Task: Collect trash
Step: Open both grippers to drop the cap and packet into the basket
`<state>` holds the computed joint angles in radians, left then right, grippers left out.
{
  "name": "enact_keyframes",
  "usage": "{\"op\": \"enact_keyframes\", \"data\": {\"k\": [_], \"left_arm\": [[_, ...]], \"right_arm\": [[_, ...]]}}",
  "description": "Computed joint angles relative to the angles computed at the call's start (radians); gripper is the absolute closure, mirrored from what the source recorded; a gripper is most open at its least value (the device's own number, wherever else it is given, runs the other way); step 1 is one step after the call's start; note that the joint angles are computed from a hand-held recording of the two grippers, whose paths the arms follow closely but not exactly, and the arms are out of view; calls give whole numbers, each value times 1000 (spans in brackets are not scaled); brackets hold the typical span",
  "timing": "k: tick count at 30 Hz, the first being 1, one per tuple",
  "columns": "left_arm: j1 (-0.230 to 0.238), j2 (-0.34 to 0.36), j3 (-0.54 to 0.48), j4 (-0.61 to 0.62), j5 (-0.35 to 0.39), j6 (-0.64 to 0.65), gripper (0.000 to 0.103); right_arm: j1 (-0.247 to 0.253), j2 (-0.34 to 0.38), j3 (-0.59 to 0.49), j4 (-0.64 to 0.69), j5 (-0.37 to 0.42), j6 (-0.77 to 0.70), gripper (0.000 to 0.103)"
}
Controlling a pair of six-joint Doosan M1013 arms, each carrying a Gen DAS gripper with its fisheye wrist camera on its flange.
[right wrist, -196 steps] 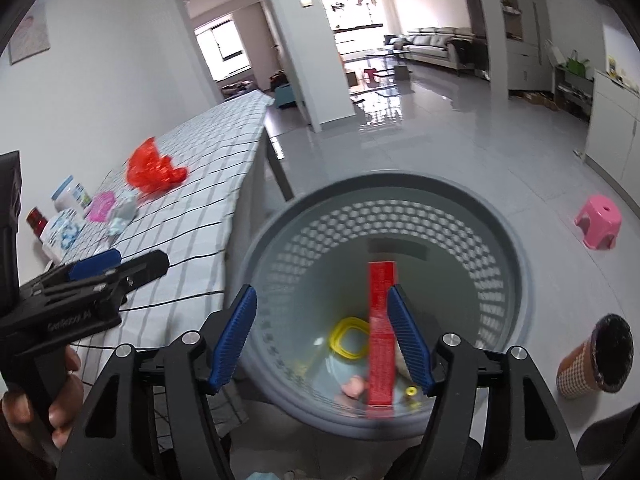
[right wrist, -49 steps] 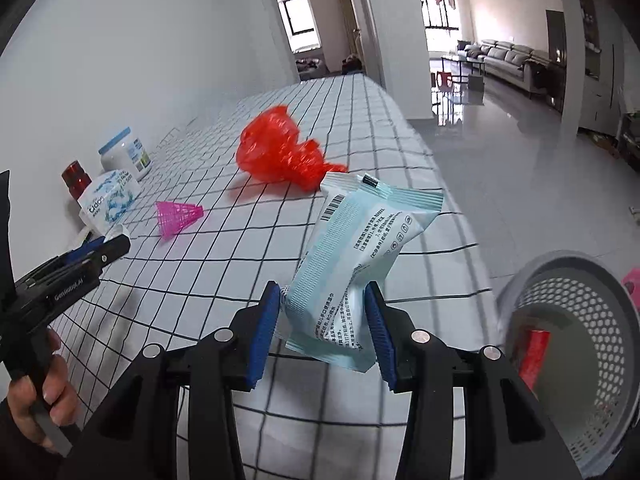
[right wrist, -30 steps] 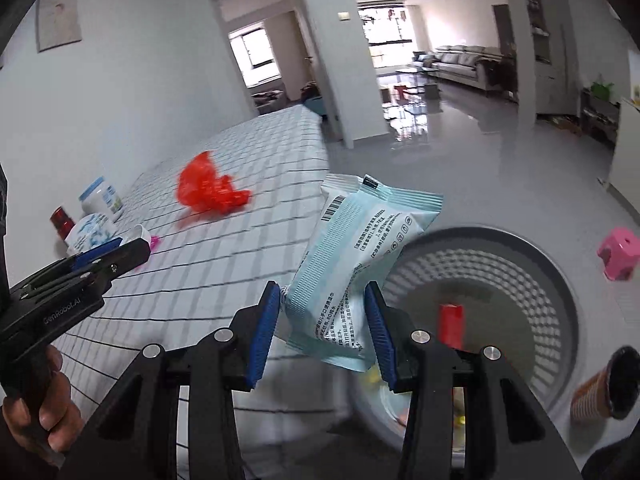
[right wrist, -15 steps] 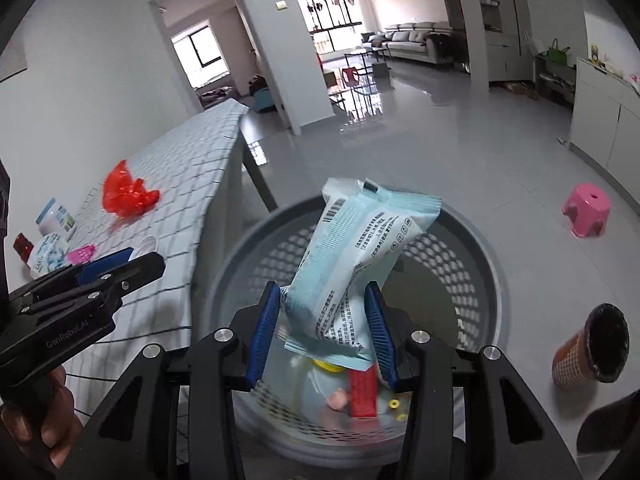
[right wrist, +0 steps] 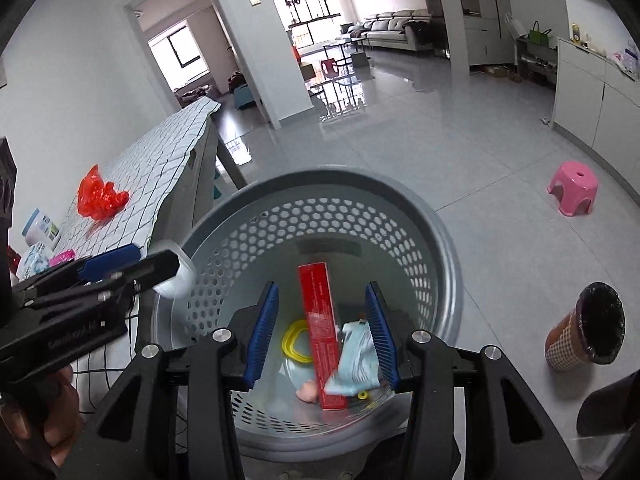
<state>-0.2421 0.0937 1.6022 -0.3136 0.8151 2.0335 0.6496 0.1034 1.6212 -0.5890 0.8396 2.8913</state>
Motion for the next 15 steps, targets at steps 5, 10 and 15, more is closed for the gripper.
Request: {"op": "enact_keyframes", "data": {"k": [5, 10, 15], "left_arm": [[1, -5, 3, 8, 2, -9, 38], [4, -22, 14, 8, -14, -13, 32], [15, -41, 28, -3, -36, -7, 27]], "right_arm": [[5, -10, 6, -15, 2, 20, 58], [19, -9, -1, -29, 8, 23, 55], [36, -6, -13, -53, 20, 31, 51]]}}
